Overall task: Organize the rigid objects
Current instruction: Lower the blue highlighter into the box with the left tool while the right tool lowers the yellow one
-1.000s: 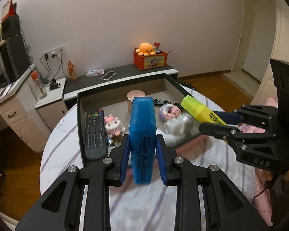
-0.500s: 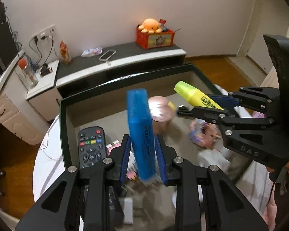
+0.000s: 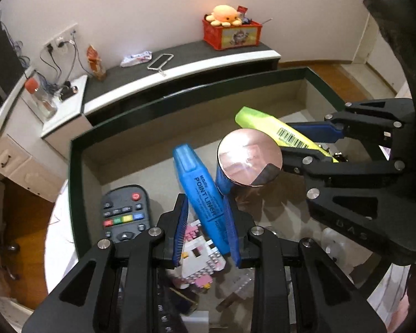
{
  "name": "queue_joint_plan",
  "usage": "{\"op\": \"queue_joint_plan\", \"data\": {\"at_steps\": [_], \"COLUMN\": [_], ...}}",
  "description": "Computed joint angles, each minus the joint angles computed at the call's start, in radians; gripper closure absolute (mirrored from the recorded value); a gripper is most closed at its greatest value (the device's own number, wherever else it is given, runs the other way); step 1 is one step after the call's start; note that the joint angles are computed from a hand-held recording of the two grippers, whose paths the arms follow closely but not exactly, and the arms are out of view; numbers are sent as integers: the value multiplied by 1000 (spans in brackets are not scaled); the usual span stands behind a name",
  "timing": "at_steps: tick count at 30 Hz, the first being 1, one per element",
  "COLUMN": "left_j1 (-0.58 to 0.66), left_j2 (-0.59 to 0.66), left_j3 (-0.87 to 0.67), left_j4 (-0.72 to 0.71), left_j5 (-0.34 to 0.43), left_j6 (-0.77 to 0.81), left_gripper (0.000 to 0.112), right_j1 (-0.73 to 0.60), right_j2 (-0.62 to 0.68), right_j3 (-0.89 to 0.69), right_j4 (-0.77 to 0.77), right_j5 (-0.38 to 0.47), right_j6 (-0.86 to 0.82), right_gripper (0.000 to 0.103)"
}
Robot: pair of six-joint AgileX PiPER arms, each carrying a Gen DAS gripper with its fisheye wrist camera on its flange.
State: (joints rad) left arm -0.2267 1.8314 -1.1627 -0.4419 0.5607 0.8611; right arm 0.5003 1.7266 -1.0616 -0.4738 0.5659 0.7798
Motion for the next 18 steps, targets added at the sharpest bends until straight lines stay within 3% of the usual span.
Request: {"op": "queue_joint_plan", "data": {"at_steps": [4,9,18], "left_j1": [13,33,57], "left_j2": [-17,-62,-102], "left_j3": [10,51,94], "left_j4": [-1,-20,-16], "left_j5": [6,-13,-15], "left_j6": [1,35,65], "left_gripper": [79,45,39], "right_j1": [1,-7,-7], "right_j2": [2,6,-4], "right_j3": [-7,-4,2], "right_j4": [37,72,138], "right_j5": [-1,-19,-29], "right_j6": [-33,-48,-87], "right_gripper": [76,76,76]}}
